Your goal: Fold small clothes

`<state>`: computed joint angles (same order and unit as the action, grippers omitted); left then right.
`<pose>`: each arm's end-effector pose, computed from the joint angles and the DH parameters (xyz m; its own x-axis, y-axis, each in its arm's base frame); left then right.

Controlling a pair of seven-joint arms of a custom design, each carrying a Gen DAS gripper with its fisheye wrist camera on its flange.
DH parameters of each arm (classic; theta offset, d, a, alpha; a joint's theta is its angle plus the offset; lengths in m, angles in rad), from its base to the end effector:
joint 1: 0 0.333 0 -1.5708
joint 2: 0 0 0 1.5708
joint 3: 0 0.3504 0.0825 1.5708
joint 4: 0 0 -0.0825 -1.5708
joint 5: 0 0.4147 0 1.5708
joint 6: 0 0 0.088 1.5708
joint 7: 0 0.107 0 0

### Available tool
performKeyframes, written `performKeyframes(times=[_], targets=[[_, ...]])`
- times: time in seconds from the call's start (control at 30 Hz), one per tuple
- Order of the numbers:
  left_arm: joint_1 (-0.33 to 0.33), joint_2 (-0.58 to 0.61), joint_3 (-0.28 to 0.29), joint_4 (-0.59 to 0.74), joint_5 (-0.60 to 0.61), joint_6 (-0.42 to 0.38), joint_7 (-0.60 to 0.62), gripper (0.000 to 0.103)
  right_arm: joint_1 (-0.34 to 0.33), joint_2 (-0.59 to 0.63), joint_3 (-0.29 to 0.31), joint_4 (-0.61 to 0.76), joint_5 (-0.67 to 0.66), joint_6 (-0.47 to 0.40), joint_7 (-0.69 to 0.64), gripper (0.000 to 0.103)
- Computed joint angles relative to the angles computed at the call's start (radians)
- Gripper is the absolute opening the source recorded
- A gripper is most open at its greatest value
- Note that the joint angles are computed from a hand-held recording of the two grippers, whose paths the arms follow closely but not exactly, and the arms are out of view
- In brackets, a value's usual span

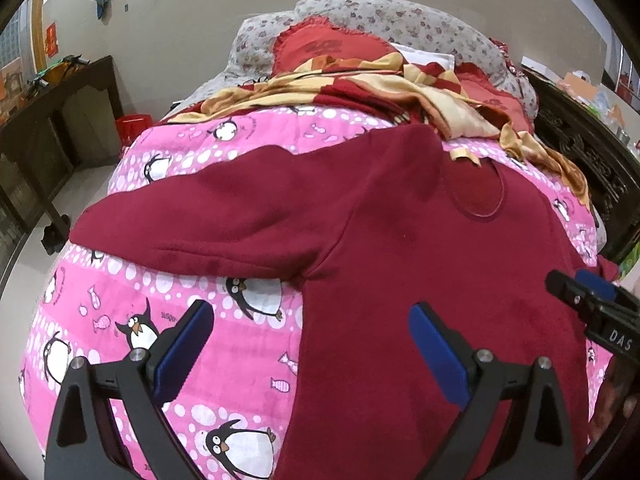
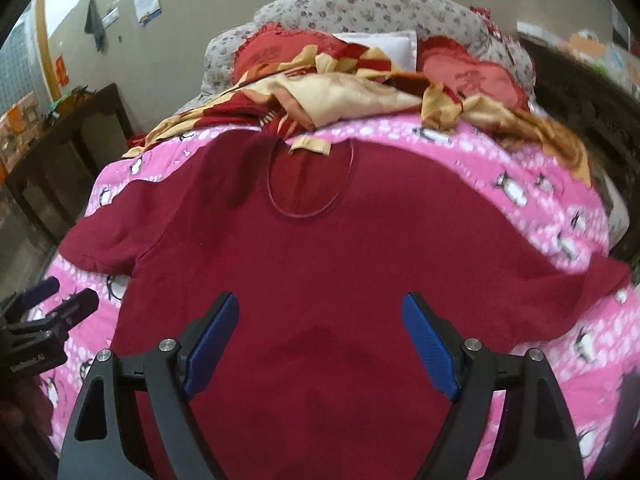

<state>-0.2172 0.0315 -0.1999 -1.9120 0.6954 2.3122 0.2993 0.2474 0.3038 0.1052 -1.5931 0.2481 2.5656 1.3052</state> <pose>0.5834 -0.2433 0.5429 0.4431 -0.8959 0.0334 -0.6866 -0.3631 -0.6299 0.6972 0.2412 0.5591 0.4567 -0.8841 -0.0990 -0.7106 -0.2956 -0.6385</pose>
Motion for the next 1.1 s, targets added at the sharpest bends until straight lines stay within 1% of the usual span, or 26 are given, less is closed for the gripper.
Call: performKeyframes(times=[0.13, 0.37, 0.6, 0.83, 1.1], targets=[[0.001, 0.006, 0.002, -0.001, -0.006, 0.005, -0.002, 0.1, 0.012, 0.005, -0.014, 0.003, -0.034, -0.01, 0.047, 0.085], [-0.002, 0.019, 0.005, 0.002, -0.015, 0.017, 0.007, 0.1, 0.035, 0.019, -0.033, 0.014, -0.131, -0.016, 0.108, 0.084], [-0.01, 0.031, 0.008, 0.013, -0.019, 0.018, 0.018, 0.1, 0.037, 0.03, -0.035, 0.024, -0.163, -0.023, 0.143, 0.085], [-0.014, 0.035, 0.011, 0.013, -0.026, 0.019, 0.02, 0.1, 0.034, 0.036, -0.028, 0.029, -0.157, -0.029, 0.149, 0.085], [-0.009, 0.03, 0.013, 0.004, -0.032, 0.024, 0.015, 0.1, 0.043, 0.03, -0.028, 0.014, -0.174, -0.002, 0.156, 0.085]])
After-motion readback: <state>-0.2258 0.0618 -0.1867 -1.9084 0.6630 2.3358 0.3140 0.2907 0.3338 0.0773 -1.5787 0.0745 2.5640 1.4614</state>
